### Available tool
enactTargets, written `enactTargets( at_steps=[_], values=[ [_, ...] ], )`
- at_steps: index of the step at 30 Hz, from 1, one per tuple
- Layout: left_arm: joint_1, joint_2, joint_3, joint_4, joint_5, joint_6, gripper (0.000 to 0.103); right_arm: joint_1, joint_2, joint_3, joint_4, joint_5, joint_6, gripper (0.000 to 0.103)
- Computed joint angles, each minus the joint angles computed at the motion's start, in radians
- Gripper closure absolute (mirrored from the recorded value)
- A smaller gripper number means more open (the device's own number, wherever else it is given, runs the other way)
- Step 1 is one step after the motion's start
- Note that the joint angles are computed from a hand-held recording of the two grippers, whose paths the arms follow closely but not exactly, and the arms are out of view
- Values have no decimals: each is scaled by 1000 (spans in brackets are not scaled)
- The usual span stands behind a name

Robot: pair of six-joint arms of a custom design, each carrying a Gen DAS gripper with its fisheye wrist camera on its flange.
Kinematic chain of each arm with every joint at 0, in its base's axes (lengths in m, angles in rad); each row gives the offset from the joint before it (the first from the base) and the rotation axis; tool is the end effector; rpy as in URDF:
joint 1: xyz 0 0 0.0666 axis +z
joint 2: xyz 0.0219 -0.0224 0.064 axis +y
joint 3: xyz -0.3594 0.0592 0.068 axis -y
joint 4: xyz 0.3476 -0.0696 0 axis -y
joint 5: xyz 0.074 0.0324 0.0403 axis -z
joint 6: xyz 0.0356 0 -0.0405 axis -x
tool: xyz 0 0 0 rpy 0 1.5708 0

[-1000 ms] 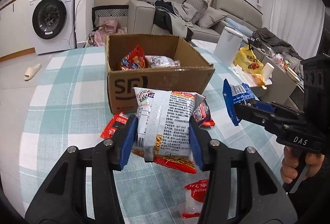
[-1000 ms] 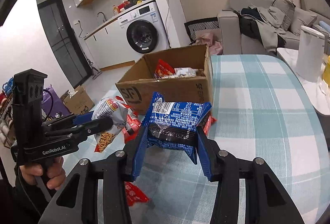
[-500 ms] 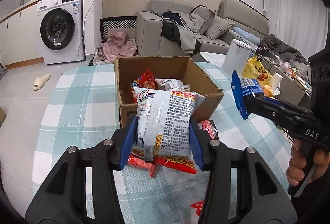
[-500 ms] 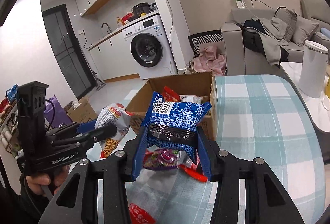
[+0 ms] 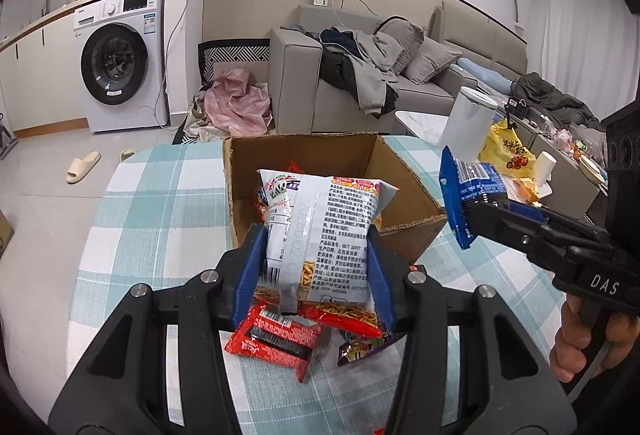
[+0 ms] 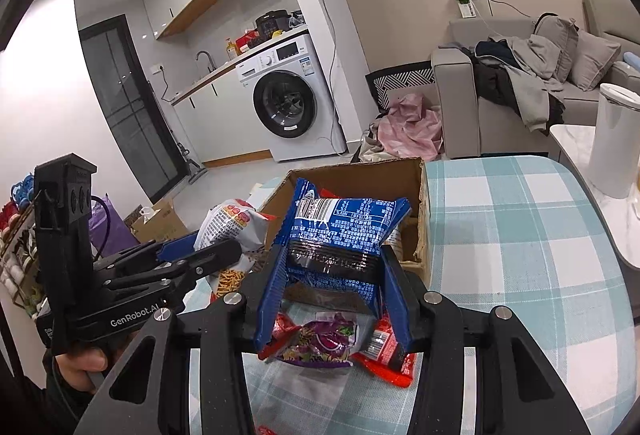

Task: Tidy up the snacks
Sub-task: 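Lower the white bag into the box with the left gripper while the right drops the blue pack in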

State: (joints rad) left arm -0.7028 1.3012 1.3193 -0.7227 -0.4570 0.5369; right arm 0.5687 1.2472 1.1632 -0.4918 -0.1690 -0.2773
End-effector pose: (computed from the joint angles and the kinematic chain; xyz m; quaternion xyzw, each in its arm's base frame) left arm 0.3303 -0.2597 0.4326 -0.0215 0.8889 -0.0701 0.4522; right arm 0.3423 0.2254 0.4042 -0.1670 0.8605 0.2628 0.4032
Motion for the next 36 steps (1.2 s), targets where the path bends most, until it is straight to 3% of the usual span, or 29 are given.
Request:
enactTargets(
  at_steps=[15,36],
  values=[
    [84,94,68,35,58,-36,58,-11,87,49,23,-6,-30,56],
    [129,178,128,71,77,-89,58,-22,195,114,22,-2,-49,55]
  ],
)
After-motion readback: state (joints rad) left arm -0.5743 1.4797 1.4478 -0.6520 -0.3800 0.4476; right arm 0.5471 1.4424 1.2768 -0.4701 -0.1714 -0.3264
